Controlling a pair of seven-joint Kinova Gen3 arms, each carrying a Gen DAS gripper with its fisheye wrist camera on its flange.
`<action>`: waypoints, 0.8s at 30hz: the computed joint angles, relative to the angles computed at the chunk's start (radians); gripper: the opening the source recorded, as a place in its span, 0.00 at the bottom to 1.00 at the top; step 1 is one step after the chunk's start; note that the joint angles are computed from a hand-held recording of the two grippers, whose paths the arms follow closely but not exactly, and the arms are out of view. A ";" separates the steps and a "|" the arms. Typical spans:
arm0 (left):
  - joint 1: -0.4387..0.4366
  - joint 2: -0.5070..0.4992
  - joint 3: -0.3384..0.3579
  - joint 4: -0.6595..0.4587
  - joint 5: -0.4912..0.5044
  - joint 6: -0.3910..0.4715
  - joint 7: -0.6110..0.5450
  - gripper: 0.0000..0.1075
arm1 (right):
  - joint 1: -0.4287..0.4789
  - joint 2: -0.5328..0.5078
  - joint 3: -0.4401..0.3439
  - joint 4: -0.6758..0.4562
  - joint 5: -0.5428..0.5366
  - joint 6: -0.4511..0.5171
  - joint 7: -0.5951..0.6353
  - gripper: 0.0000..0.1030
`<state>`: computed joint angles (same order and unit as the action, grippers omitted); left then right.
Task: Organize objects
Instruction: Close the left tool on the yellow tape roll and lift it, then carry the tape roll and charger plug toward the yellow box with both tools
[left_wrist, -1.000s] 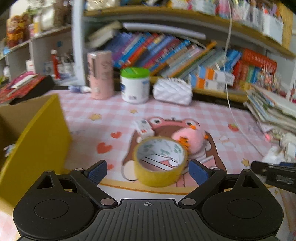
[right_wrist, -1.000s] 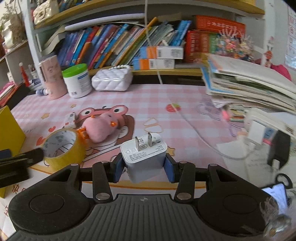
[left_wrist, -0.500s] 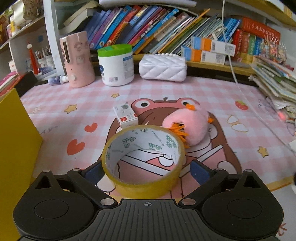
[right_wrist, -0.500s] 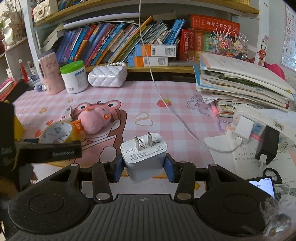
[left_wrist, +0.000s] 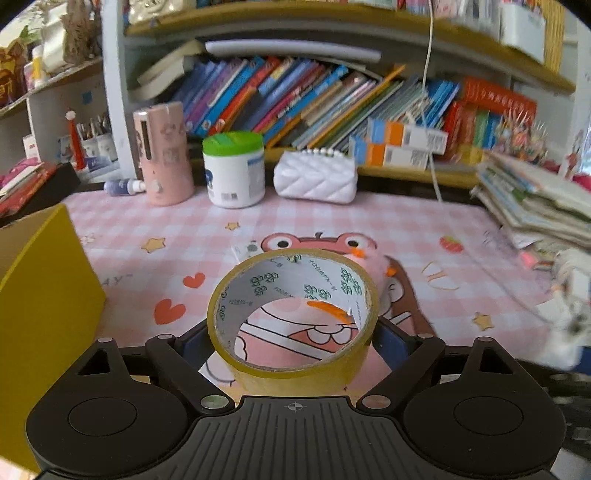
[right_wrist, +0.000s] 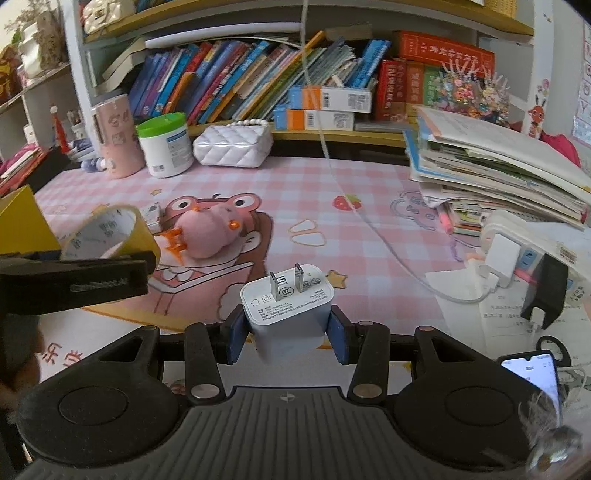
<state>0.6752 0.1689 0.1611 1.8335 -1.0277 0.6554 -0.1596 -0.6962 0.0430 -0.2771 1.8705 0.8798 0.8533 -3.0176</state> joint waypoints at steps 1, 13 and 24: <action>0.005 -0.017 0.001 0.012 -0.002 0.002 0.013 0.84 | -0.004 0.003 -0.004 -0.003 0.003 0.002 0.000 0.42; -0.050 -0.199 0.136 0.151 -0.002 0.088 0.120 0.84 | -0.116 0.050 -0.029 -0.065 0.004 0.109 -0.029 0.42; -0.160 -0.414 0.233 0.283 0.077 0.121 0.064 0.84 | -0.288 0.123 -0.049 -0.179 0.044 0.231 -0.063 0.42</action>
